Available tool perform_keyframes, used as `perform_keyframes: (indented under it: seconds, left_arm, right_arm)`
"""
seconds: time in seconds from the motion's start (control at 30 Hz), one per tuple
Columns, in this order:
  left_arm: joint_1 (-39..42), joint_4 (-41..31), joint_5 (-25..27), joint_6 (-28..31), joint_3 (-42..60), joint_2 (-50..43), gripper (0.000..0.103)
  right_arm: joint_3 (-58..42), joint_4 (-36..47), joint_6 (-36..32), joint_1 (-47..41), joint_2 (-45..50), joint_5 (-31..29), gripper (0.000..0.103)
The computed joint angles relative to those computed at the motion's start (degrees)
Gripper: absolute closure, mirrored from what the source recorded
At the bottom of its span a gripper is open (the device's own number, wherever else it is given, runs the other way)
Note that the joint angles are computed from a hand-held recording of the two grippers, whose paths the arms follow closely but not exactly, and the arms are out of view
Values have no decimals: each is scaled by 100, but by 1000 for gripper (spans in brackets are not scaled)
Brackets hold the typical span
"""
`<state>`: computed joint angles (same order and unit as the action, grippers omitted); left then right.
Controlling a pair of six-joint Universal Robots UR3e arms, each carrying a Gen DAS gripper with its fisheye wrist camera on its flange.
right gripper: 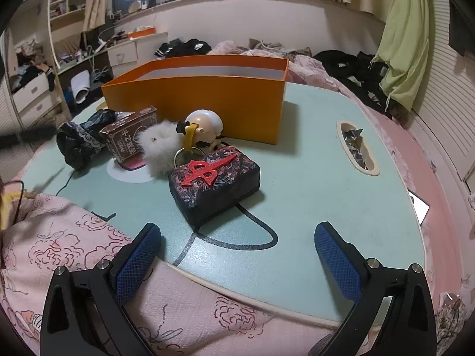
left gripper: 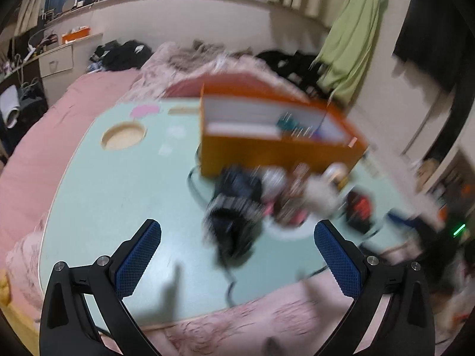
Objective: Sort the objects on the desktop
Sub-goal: 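Grasp the brown fur ball in the box and place it on the table with the left gripper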
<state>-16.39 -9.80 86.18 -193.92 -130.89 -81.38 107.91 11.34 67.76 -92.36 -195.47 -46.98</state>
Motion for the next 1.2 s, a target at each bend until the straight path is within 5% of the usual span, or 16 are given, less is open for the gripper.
perform_keyframes:
  seconds: [0.17,0.27,0.43,0.63,0.73,0.8,0.87,1.2]
  left_arm:
    - [-66,-1842,-441,251,2248,-594,2]
    - [-53,-3113,-1007,511,4047,-1731,15]
    - [-272,-4995,-1141,599,7047,-3814,19]
    - [-393,-7144,-1022,520,10193,-5826,41]
    - [-414,-7386,-794,524,10588,-6174,46]
    - [-294,-7288,-1119,622,10413,-6164,51]
    - [-286,-7412,-1080,744,10561,-6322,77]
    - [370,-4844,-1905,794,6790,-3964,80]
  right_arm:
    - [46,-66,69,60,-24,18,0]
    - [46,-73,85,69,-29,19,0]
    - [79,-108,109,86,-44,25,0]
    - [122,-140,107,94,-54,23,0]
    - [141,-167,143,124,-70,33,0]
    - [143,-160,132,108,-68,17,0]
    - [151,-166,125,107,-68,19,0]
    - [194,-200,142,115,-84,7,0]
